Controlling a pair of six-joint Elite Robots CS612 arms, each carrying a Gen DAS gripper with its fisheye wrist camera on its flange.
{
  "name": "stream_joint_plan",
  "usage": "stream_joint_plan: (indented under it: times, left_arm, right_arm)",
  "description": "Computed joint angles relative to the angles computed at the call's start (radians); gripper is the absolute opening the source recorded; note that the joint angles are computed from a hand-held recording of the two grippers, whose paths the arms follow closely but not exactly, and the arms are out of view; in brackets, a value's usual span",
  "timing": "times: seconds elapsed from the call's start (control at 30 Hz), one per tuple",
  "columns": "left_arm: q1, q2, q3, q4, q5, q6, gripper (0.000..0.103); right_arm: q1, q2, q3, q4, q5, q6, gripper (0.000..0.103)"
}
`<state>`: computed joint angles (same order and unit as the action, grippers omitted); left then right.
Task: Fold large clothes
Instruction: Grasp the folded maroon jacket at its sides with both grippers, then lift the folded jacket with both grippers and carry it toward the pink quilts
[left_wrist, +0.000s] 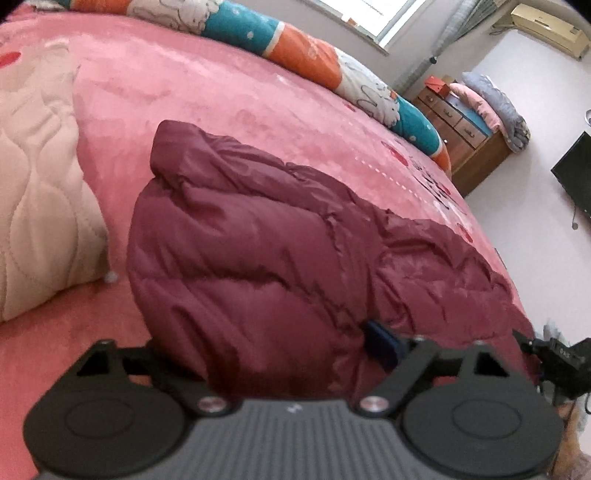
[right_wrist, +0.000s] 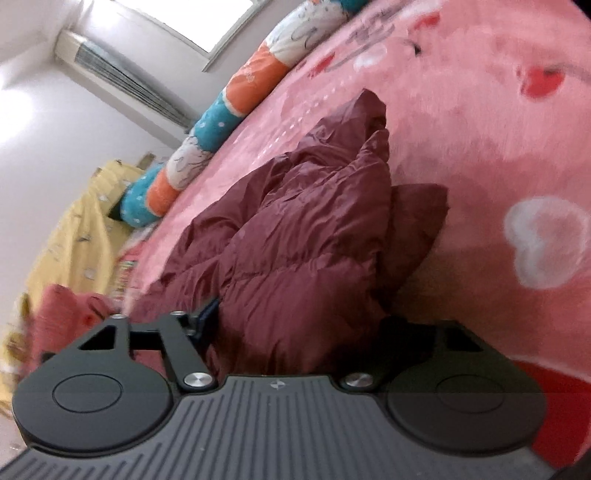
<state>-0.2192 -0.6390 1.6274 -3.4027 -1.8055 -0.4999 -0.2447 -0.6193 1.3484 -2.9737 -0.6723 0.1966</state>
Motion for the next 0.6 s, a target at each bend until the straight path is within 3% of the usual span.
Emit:
stream_joint_plan:
  times: [0.17,0.3,0.6]
  left_arm:
    - [-0.03,-0.025,0.045,-0.048,0.102,0.013,0.048]
    - [-0.039,-0.031,0.071,-0.117,0.13,-0.025,0.03]
    - [-0.033,-0.03,0.132,-0.314,0.107,-0.143,0.019]
  right_arm:
    - [0.024,-0.052,0.075,-0.125,-0.14,-0.021,0.058]
    - [0.046,-0.097,0.145,-0.231,-0.252,-0.074,0.052]
    - [0.077,-0.181,0.288,-0.435,-0.41,-0.135,0.045]
